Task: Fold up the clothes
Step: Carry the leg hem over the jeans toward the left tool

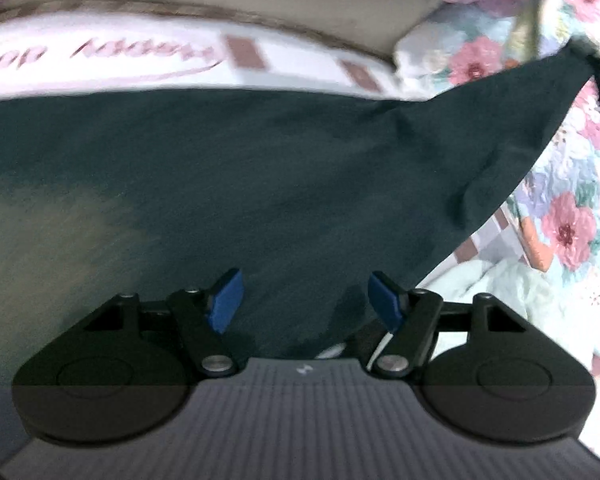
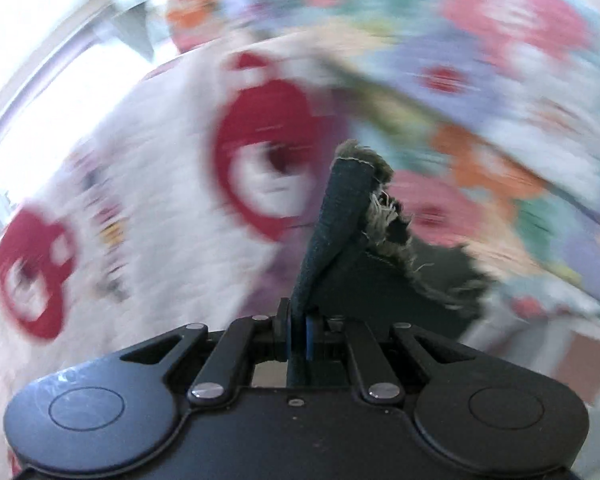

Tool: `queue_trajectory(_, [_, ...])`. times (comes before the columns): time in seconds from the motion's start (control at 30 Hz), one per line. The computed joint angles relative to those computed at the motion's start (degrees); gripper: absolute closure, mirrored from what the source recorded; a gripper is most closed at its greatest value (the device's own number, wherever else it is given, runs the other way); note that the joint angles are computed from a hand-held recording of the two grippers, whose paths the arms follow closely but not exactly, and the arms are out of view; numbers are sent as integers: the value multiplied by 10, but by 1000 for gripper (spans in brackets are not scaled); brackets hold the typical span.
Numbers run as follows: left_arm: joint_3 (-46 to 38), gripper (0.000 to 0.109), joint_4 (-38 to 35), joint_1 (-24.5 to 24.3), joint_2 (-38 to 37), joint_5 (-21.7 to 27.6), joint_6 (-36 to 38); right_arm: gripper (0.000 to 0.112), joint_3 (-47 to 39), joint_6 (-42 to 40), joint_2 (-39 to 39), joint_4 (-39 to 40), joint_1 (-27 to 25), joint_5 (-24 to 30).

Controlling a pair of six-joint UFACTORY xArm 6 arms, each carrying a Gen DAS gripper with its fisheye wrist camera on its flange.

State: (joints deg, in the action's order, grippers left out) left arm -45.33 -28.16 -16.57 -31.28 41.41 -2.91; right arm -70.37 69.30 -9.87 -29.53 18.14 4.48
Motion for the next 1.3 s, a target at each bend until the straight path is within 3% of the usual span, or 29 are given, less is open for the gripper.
queue_trajectory(0.13, [32,40,34,77,-95,74,12,103,-65,-198,45,132,85,-4])
queue_trajectory(0.3, [68,40,38,252,-218,144,75,103,-119,-434,94,364,206,-3])
queue_trajectory(0.43, [87,38,44,404,-258,186,117,103,-174,-613,141,545,292,34])
queue_trajectory(0.53, [116,37,80,451,-275,189,163,103,-205,-718,174,630,340,84])
queue_trajectory(0.63, [145,36,89,450,-303,162,195,103,-232,-698,227,582,359,193])
queue_trajectory(0.7, [162,36,76,456,-315,144,212,103,-232,-669,252,584,368,222])
queue_trajectory(0.87, [151,36,30,479,-292,150,257,103,-192,-616,250,522,394,193])
queue_trajectory(1.03, [126,33,-72,547,-269,211,308,103,-188,-595,239,480,391,200])
queue_trajectory(1.17, [115,33,-107,575,-258,232,346,103,-239,-641,260,554,384,214])
queue_trajectory(1.3, [107,35,-148,610,-268,245,366,103,-330,-693,311,729,375,199])
